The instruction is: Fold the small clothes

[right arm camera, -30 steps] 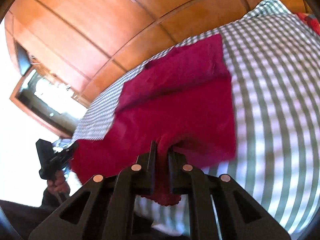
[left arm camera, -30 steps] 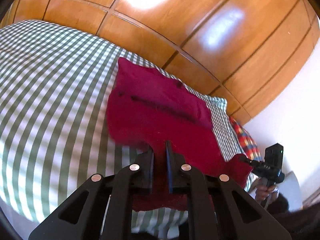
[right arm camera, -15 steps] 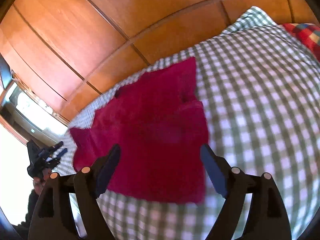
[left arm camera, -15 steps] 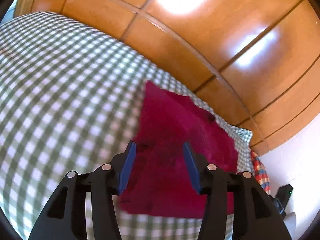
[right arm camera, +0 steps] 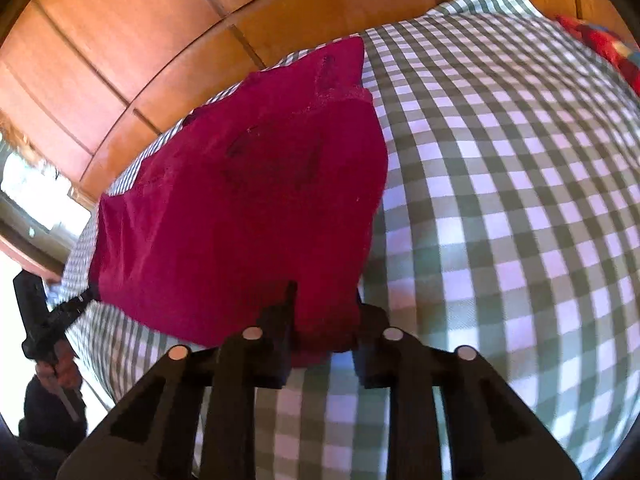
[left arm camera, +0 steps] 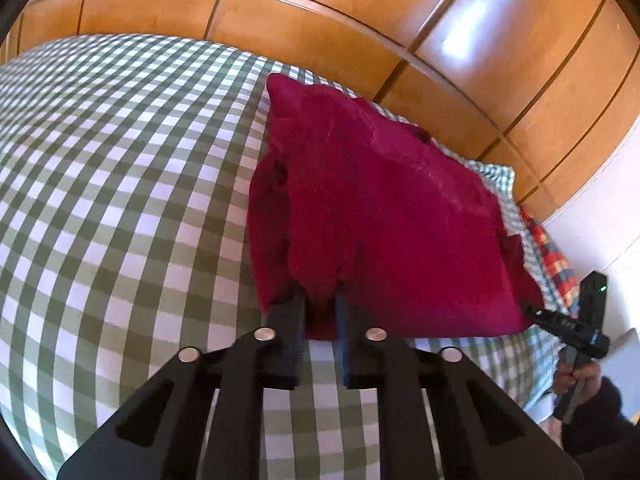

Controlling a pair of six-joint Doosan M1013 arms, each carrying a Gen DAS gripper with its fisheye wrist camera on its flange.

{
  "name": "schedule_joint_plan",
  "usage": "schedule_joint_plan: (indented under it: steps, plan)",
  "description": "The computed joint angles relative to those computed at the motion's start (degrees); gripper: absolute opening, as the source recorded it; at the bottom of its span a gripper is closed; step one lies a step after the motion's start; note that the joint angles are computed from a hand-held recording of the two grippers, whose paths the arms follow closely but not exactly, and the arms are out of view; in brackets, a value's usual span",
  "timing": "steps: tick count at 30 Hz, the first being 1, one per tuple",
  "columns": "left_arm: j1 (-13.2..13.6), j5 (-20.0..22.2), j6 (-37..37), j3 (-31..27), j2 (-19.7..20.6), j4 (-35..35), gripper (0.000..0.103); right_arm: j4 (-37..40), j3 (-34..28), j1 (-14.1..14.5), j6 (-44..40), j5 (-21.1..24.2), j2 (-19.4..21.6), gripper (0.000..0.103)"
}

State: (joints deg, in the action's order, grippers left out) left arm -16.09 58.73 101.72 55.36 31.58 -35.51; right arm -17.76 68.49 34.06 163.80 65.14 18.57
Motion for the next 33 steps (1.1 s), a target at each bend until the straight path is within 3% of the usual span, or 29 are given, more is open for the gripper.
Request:
schedule_joint_plan:
  steps: [7,12,14,16,19,24,25,26,27,28,30,33]
  plan:
    - [1.83,3.61,10.14,7.6,-4.84,-6.6,0.007,1.49,-0.46,2.67,-6.68,6.58,-1.68,0.018]
    - [3.23,6.77,11.88,14.19,-8.74,-10.23,0.008,4.12,1.72,4.85,-7.04,7.28,-3.76,0.02]
    - [3.62,5.79,10.31,14.7,-9.16,-10.7,0.014,1.98,1.94,5.41,-4.75,7.61,-4.21,0.044]
    - [4.15,3.37,9.16,14.16,-8.92,-13.46,0.029,-1.27,2.52,5.49,-1.8,6.07,-4.95,0.058]
    - [3.7,0.46,6.92,11.16,-7.44,-13.13,0.052,-5.22,1.21,4.89,-0.91,7.01,-4.25,0.058]
    - [2.42,1.97,5.42,4.42,-2.69,-15.09,0.059,-5.74,-2.51,2.6,-4.34,11.12,-0.91,0.056]
    - [2.29,3.09,5.0,3.33,-1.81,-15.28,0.059,-4.77,-2.83,2.12,-5.12,11.38,-0.43,0.049]
    - [1.83,3.75,3.79,2.27,-0.96,-14.27,0.058,-3.8,-3.08,1.8,-5.95,11.78,-0.05,0.034]
    - [1.35,4.65,3.24,1.32,-0.22,-13.04,0.037,-2.48,-3.4,1.55,-7.05,12.25,0.37,0.029]
    - [0.99,5.26,3.53,1.01,-0.01,-11.82,0.016,-2.09,-3.85,1.53,-7.99,12.7,0.76,0.015]
    - [0.54,3.09,6.29,2.64,-1.23,-10.99,0.008,-3.64,-3.97,2.2,-8.33,12.52,0.47,0.01]
    - [1.58,1.23,11.84,5.51,-3.7,-16.14,0.007,-7.01,-3.91,3.62,-7.13,10.02,-1.19,0.009]
